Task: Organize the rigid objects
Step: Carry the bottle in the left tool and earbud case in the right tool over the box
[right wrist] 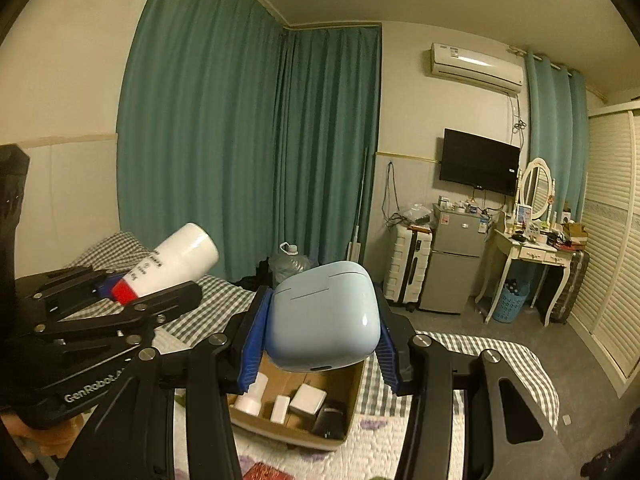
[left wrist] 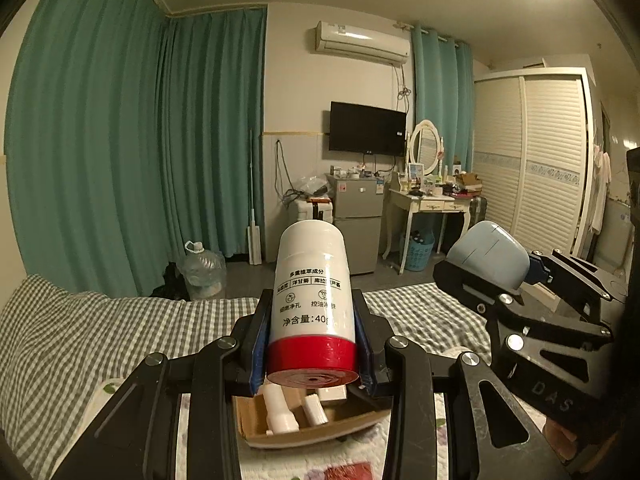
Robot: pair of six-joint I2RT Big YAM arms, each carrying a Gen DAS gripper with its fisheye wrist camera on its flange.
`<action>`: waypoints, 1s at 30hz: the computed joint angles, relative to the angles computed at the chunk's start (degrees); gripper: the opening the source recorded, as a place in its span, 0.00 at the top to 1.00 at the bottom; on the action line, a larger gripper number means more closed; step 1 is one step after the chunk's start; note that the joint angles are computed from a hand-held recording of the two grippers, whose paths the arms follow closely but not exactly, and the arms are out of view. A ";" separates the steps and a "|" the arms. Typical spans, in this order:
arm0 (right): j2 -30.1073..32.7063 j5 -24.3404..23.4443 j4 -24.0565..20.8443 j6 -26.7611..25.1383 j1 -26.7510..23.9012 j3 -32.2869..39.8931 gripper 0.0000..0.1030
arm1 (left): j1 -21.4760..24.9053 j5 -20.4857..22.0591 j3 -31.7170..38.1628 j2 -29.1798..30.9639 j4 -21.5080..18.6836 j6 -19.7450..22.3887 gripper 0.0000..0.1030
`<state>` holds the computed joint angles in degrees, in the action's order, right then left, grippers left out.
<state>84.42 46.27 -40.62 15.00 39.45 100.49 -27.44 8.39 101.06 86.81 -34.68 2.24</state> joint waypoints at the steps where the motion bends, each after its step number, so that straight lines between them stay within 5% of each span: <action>1: 0.56 -0.62 0.40 -0.44 -0.61 0.24 0.54 | 0.07 0.22 1.19 1.41 -0.39 -0.05 0.65; 14: 8.03 -11.80 3.48 -1.83 -10.67 -0.71 0.54 | 1.15 3.00 15.11 18.33 -8.99 -1.72 0.65; 24: 15.65 -19.17 1.90 0.44 -16.20 -0.09 0.54 | 1.19 0.52 25.81 30.03 -19.51 -0.29 0.65; 30: 20.05 -23.74 -1.85 -0.98 -17.75 2.78 0.54 | 1.14 -2.59 27.92 32.05 -19.97 0.95 0.65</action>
